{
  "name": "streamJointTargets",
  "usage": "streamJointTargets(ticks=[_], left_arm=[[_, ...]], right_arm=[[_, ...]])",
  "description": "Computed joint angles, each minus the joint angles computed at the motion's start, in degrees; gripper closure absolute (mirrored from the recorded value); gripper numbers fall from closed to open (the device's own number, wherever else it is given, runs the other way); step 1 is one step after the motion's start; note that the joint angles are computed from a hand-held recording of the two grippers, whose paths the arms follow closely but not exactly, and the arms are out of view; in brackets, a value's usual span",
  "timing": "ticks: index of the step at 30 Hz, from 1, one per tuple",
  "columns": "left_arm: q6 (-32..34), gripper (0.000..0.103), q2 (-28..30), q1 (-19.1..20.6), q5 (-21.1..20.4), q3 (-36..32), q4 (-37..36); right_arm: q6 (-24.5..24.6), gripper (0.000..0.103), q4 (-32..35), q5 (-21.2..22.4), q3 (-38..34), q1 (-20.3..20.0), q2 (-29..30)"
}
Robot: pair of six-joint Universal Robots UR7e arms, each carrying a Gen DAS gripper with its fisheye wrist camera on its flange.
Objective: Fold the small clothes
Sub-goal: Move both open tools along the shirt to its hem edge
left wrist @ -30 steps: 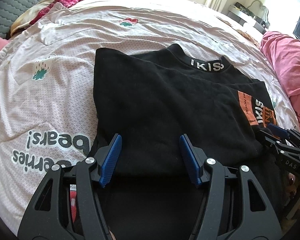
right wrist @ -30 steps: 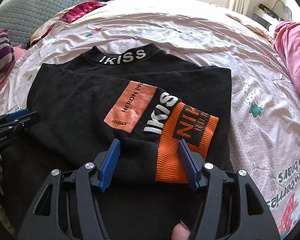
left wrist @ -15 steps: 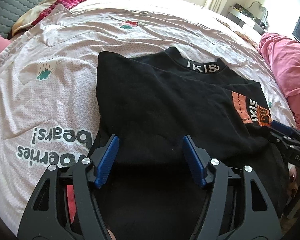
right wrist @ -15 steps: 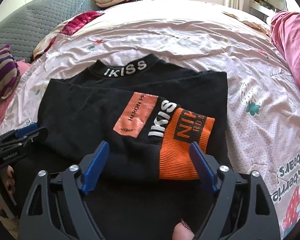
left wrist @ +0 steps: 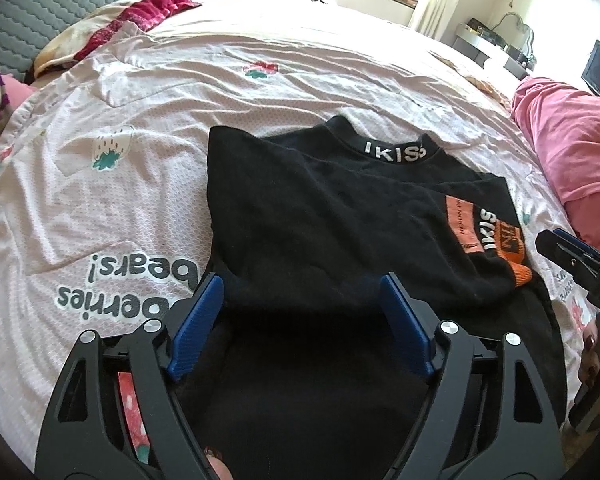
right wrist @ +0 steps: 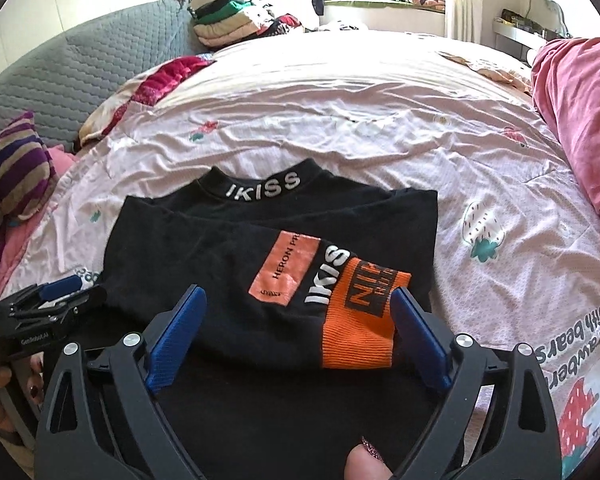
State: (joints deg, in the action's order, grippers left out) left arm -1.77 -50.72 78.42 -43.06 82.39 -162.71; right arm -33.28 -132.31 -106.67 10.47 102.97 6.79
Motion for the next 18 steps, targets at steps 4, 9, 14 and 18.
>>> streamJointTargets(ticks=[4, 9, 14, 18], left_arm=[[0.6, 0.021, -0.8, -0.7, 0.2, 1.4, -1.9], [1.1, 0.012, -1.6, -1.7, 1.4, 2.9, -3.4], [1.3, 0.01, -3.1, -2.6, 2.3, 5.6, -6.1], [1.7, 0.01, -4.8, -3.3, 2.3, 8.6, -8.5]], right_arm=[[-0.2, 0.011, -3.9, 1.0, 7.4, 0.1, -4.0], [-1.3, 0.006, -8.0, 2.1, 15.0, 0.4, -8.0], [-1.2, 0.005, -12.5, 3.3, 22.7, 0.4, -12.1], [-1.2, 0.005, -15.2, 3.7, 26.9, 0.6, -14.3]])
